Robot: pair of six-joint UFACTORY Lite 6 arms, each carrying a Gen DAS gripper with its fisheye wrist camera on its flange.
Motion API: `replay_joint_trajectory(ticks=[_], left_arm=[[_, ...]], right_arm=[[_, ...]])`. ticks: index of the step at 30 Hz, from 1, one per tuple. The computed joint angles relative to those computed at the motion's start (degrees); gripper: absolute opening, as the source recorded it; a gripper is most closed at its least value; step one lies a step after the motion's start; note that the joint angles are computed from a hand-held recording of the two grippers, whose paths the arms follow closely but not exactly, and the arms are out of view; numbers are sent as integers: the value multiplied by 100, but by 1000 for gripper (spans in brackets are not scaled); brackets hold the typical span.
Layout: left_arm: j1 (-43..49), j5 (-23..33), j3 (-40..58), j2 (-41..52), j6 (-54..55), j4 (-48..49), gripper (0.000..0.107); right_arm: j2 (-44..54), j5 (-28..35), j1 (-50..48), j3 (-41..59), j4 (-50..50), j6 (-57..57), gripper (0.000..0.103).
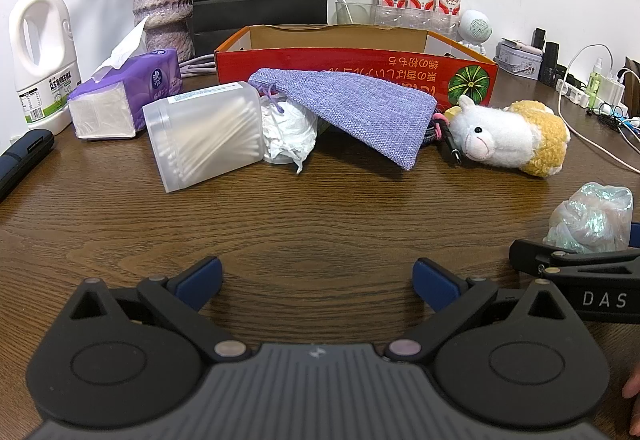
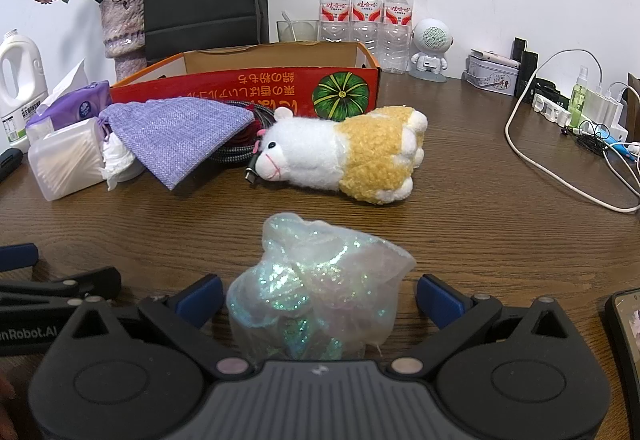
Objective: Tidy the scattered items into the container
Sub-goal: 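Grasp the white plastic box with the left tool while the right tool holds the iridescent bag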
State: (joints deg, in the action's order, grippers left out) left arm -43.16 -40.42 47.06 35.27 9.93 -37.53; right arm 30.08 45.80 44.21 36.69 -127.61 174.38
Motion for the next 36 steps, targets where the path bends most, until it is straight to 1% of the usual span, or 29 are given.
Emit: replay_joint_trajectory(ticks=[6, 9, 10, 12, 13, 14, 15, 16, 17, 19, 20, 21, 22, 24, 25, 26, 27, 28, 30, 31, 32, 34, 36], left_arm=[[-2, -2, 1, 0, 3, -23, 103], [100, -24, 40, 87, -99, 219, 103], [140, -7, -136, -73, -181, 484, 103], [450, 37, -497, -433, -528, 1470, 103], [702, -105, -770, -686, -850, 2070, 103], [1016, -396, -1072, -945, -1140, 2653, 103], [1388, -663, -1279, -1138, -1323, 3252, 103], [1810, -773, -1336, -1274, -1376, 3850, 103], [2141, -778, -1261, -1314, -1318, 4235, 103], [2625, -723, -832, -1107, -1114, 4654, 103], [2801, -598, -481, -897, -1062, 4815, 103], [2870, -365, -96, -680, -964, 4764, 103], [2915, -71, 299, -459, -896, 4706, 103], [3030, 588, 1107, -7, -1167, 5068, 103], [3046, 951, 1394, 123, -1375, 5176, 103], [3075, 1091, 1541, 208, -1680, 5443, 102], [3099, 1025, 1502, 220, -1903, 5667, 98], [3064, 959, 1382, 178, -1923, 5652, 94], [2848, 1058, 1114, -30, -1509, 4948, 87], [2761, 1086, 971, -158, -1456, 4741, 88], [2728, 1000, 785, -294, -1622, 4773, 88], [2832, 764, 562, -446, -2265, 5337, 91], [2874, 630, 558, -418, -2513, 5469, 91]], right_arm=[[-1, 4, -11, -7, -10, 3, 103], [-20, 27, 25, -56, 22, 28, 103], [-25, 26, 22, -58, 21, 26, 103], [-13, 36, -2, -63, -52, 68, 103], [-16, 20, -53, -74, -184, 93, 103], [-128, -59, -111, -149, -372, 72, 103], [-300, -82, -110, -299, -527, 84, 103], [-429, -9, -78, -438, -607, 118, 103], [-698, 76, 4, -664, -601, 67, 103], [-1116, 125, 145, -982, -462, -114, 103], [-1315, 104, 197, -1116, -409, -211, 103], [-1491, 104, 258, -1233, -325, -288, 103], [-1607, 91, 295, -1297, -240, -349, 101], [-1763, 3, 261, -1334, -214, -391, 97], [-1764, -56, 207, -1300, -237, -389, 92], [-1712, -133, 121, -1226, -279, -376, 89], [-1616, -255, 12, -1108, -327, -369, 84], [-1515, -375, -88, -995, -402, -359, 73], [-1374, -504, -214, -861, -642, -231, 60], [-1323, -535, -267, -808, -765, -155, 59], [-1280, -525, -279, -757, -804, -128, 59], [-1203, -519, -303, -645, -864, -172, 59], [-1119, -508, -357, -537, -1015, -127, 59]])
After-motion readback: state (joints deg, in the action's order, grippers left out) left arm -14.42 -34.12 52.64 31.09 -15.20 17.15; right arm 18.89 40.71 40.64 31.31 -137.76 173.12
